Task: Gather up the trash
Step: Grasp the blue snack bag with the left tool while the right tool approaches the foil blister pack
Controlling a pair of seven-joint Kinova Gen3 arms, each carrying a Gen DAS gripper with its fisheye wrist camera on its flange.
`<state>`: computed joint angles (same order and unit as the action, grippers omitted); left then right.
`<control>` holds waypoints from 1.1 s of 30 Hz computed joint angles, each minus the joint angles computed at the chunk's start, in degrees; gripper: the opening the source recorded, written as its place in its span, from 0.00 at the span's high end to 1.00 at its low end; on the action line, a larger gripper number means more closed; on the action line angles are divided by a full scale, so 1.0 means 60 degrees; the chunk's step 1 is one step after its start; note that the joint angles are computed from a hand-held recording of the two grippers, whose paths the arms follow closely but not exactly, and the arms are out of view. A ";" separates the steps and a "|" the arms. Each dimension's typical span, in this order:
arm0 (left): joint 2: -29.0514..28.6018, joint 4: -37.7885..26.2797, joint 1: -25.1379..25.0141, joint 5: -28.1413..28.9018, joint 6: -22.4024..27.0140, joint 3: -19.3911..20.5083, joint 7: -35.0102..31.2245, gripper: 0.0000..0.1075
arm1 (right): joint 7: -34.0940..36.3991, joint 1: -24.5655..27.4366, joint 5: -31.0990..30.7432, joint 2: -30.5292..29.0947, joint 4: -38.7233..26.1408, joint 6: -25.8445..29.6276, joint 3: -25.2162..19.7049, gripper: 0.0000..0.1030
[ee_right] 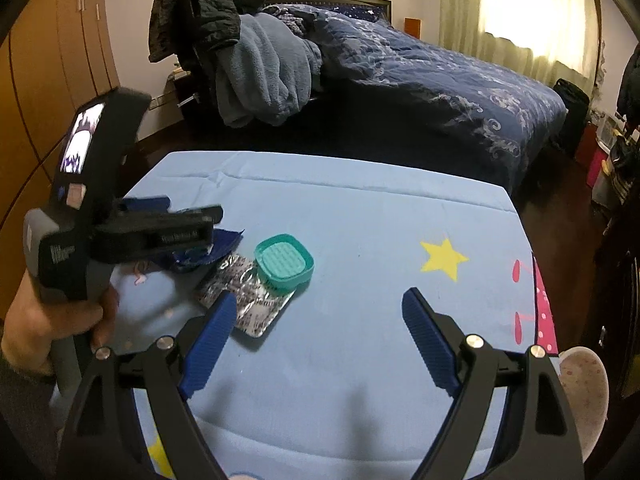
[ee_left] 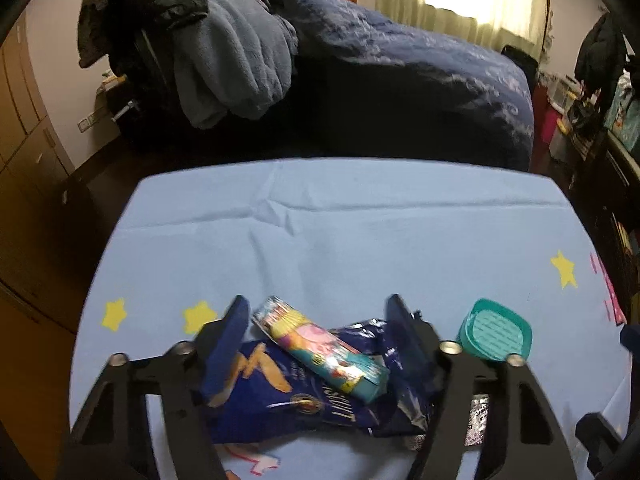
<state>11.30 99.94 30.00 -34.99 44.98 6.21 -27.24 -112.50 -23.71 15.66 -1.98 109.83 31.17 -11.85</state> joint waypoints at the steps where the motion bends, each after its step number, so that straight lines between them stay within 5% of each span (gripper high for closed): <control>1: 0.0045 -0.0036 -0.0043 0.0040 0.0043 0.0051 -0.0038 0.39 | 0.0001 0.0011 0.0016 0.0047 -0.0034 0.0018 0.0012 0.17; 5: 0.0126 -0.0083 0.0198 -0.0248 0.0291 -0.0037 0.0275 0.44 | -0.0061 0.0021 0.0102 0.0149 -0.0051 -0.0019 0.0062 0.17; 9: 0.0190 -0.0114 0.0511 -0.0900 0.0645 -0.0044 0.0681 0.88 | -0.0070 0.0042 0.0079 0.0219 -0.0023 -0.0061 0.0135 0.17; 11: 0.0186 -0.0125 0.0489 -0.0897 0.0668 0.0011 0.0575 0.96 | -0.0123 0.0036 0.0119 0.0240 -0.0014 -0.0058 0.0146 0.17; 23: -0.1115 0.1324 -0.0489 -0.0225 -0.0610 0.0206 0.0403 0.99 | 0.0021 0.0009 0.0104 0.0179 0.0045 -0.0072 0.0152 0.17; 25: -0.1299 0.1492 -0.0730 0.0138 -0.0827 0.0355 -0.0033 0.91 | 0.0117 0.0018 -0.0003 0.0151 0.0062 -0.0104 0.0151 0.17; 27: -0.1355 0.1549 -0.0836 0.0317 -0.0866 0.0506 -0.0218 0.49 | 0.0082 0.0009 0.0009 0.0134 0.0067 -0.0114 0.0120 0.17; 29: -0.1348 0.1577 -0.0851 0.0317 -0.0954 0.0609 -0.0118 0.20 | 0.0035 -0.0008 0.0058 0.0121 0.0063 -0.0112 0.0087 0.17; 33: -0.1440 0.1691 -0.0940 0.0570 -0.1441 0.0692 -0.0072 0.12 | -0.0069 -0.0024 0.0215 0.0021 0.0135 -0.0115 0.0026 0.17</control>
